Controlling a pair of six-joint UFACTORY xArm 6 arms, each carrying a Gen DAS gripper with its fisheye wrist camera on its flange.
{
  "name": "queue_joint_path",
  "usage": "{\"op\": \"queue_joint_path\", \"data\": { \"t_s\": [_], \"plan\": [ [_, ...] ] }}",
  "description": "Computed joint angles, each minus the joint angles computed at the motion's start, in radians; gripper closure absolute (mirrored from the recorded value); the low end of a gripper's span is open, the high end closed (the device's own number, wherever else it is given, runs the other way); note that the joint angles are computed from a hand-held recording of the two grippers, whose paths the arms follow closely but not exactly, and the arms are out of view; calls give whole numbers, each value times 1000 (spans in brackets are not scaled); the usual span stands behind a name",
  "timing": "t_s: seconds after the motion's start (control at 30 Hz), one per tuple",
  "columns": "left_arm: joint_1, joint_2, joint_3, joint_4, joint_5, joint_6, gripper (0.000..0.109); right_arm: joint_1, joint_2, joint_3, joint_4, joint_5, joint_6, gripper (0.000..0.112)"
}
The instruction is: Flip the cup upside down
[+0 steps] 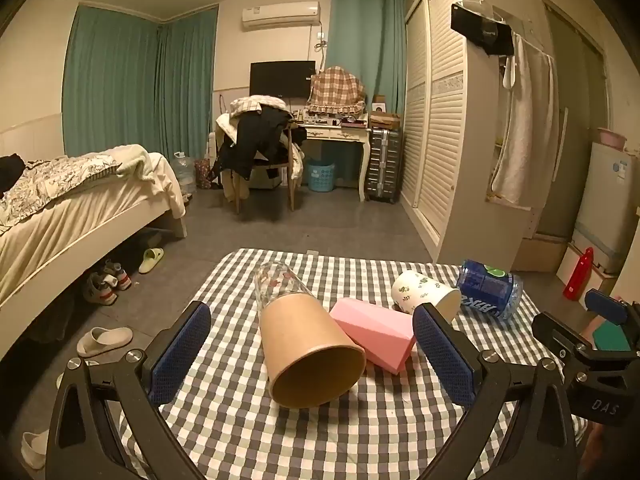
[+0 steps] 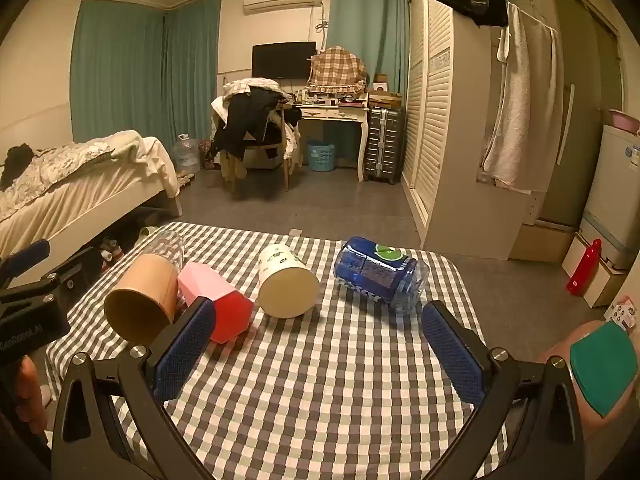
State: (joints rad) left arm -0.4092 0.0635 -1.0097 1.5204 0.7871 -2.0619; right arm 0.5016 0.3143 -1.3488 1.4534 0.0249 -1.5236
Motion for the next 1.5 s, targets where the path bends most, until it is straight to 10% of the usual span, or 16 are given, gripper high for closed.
{"op": "queue_joint_path", "data": {
  "t_s": [1.5],
  "plan": [
    [-9, -9, 9, -23, 17, 20, 6, 26, -2, 2, 88, -15, -91, 10]
  ]
}}
